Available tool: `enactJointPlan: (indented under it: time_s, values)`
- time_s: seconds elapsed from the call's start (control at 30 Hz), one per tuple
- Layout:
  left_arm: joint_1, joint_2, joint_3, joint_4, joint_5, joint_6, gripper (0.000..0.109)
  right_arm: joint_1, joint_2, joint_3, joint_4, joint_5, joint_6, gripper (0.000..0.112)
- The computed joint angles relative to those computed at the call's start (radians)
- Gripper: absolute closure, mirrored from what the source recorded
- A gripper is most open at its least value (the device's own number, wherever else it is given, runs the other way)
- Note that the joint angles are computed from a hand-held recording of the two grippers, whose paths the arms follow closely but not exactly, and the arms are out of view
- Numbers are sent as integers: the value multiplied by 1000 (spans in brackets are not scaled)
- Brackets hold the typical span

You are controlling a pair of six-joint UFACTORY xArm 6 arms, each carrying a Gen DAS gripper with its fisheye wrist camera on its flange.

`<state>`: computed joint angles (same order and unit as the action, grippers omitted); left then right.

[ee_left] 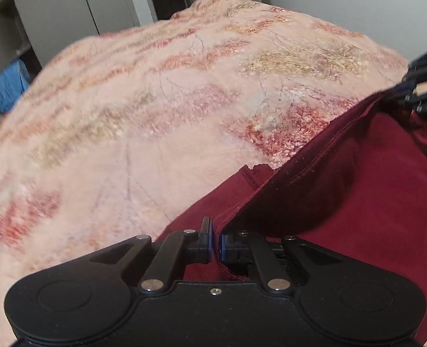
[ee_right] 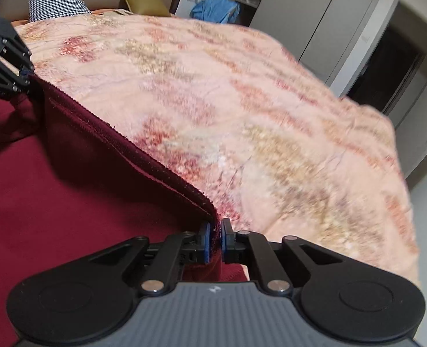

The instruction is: Fold small clothes

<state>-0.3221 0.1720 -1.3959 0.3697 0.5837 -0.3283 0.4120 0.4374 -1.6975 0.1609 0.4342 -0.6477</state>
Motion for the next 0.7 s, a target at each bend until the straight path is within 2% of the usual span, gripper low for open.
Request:
enactJointPlan:
  time_s: [0.03,0.07,0.1,0.13,0.17,0.2,0.23,0.27,0.33,0.4,0.53,0.67,0.7]
  values:
    - [6,6,-3,-31,-10,17,98,-5,27,-42,32,31,-10,101]
    - [12,4,1,-60,-22,30,91,-9,47,-77,70,60,-19,94]
    - [19,-1,12,-102,-37,60,75,-12,55,-92,102,74,-23,78]
    - [26,-9,25,-149,-54,94,64,-16,68,-115,132,89,-24,59]
    - [32,-19,36,-177,-68,109,36,-22,72,-125,168,96,-35,53]
    - [36,-34,54,-180,-86,105,14,-27,68,-124,201,101,-46,45]
    - [41,-53,79,-149,-117,75,10,-33,64,-123,229,111,-50,37]
    - [45,-74,107,-115,-152,45,8,-38,55,-113,258,112,-52,32]
    - [52,-111,146,-114,-189,51,6,-46,37,-82,307,84,-55,15]
    - [60,-148,184,-92,-214,20,6,-49,7,-26,351,27,-69,10]
    - [56,-238,287,11,-264,-72,6,-51,-51,76,413,-70,-102,9]
    - [46,-334,432,172,-370,-224,6,-45,-117,201,463,-153,-128,9]
    - [43,-351,462,208,-389,-271,6,-41,-138,236,512,-166,-172,9]
